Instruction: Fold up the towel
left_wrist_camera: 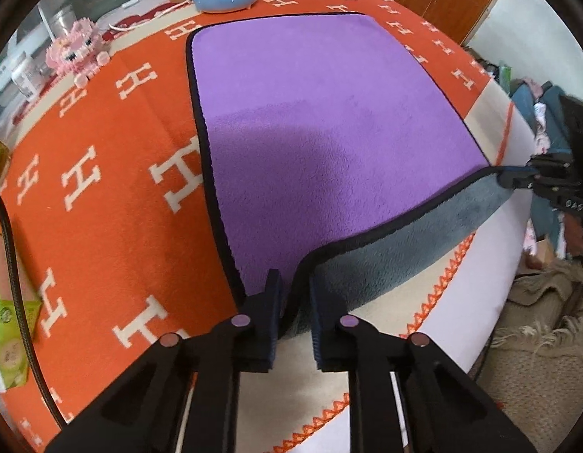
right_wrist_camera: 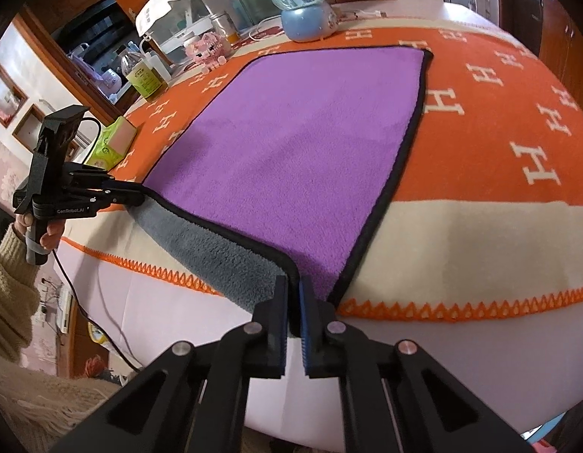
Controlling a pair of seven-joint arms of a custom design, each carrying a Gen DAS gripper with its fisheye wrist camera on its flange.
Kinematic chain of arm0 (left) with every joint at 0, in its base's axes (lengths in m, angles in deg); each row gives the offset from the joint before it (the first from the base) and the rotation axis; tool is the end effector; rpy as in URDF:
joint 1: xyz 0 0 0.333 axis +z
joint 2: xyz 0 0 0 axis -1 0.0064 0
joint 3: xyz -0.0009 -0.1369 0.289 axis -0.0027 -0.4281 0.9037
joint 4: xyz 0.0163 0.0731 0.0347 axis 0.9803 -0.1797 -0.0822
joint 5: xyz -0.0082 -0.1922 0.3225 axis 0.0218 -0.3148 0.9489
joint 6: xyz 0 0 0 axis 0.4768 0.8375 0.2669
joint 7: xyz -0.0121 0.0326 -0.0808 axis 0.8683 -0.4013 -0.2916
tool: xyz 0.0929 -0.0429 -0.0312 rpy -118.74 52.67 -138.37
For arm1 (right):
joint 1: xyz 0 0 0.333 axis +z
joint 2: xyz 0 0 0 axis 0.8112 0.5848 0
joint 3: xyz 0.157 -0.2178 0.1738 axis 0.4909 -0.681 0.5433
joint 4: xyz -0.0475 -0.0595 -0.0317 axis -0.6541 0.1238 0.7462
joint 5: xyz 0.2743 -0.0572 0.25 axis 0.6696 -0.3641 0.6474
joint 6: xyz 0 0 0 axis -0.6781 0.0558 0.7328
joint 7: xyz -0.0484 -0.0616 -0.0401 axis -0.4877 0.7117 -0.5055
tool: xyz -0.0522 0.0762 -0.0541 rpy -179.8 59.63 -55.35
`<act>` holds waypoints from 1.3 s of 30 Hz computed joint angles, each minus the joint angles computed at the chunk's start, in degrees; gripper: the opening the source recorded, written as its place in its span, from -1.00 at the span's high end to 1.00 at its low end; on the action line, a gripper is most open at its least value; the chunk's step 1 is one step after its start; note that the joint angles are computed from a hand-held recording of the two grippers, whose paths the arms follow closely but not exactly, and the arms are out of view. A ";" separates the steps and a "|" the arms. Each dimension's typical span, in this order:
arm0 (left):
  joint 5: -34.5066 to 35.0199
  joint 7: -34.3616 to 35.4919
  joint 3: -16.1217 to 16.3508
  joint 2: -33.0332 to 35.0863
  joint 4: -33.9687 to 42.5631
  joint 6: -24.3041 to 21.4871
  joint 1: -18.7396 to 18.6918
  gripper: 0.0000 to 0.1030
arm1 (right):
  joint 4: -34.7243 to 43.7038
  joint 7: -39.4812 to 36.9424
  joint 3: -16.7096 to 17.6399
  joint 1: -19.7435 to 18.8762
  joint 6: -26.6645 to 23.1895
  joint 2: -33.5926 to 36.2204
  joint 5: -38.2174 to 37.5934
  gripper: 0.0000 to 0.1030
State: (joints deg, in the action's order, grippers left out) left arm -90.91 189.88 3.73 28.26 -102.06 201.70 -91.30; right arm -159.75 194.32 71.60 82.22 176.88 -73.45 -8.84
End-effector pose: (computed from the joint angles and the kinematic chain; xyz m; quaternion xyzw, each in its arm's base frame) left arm 0.5613 -0.1035 0.4942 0.3298 -0.9308 0.1572 0.0041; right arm 0.3767 0.2905 0.4937 -0.6484 0.7115 -0.0655 0.2629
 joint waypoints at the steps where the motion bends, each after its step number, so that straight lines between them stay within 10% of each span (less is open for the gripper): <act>1: 0.71 -0.13 -0.03 -0.77 -1.04 1.27 -0.10 0.80 | 0.40 0.57 0.55 -0.39 -0.52 0.05 -1.08 0.91; 18: 8.40 -11.38 -1.35 -6.19 -7.70 18.77 -2.85 0.84 | 3.14 12.36 3.65 -3.35 -4.89 -1.06 -14.23 0.91; 39: 19.59 -38.46 -0.59 15.27 21.96 23.16 -9.19 0.85 | 18.32 19.03 1.36 -10.44 -8.64 6.64 -33.18 0.91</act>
State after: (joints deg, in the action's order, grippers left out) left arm -71.32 151.43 3.14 43.53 -80.10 224.86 -100.49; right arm -141.44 213.34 72.96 71.78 168.25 -66.81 -42.02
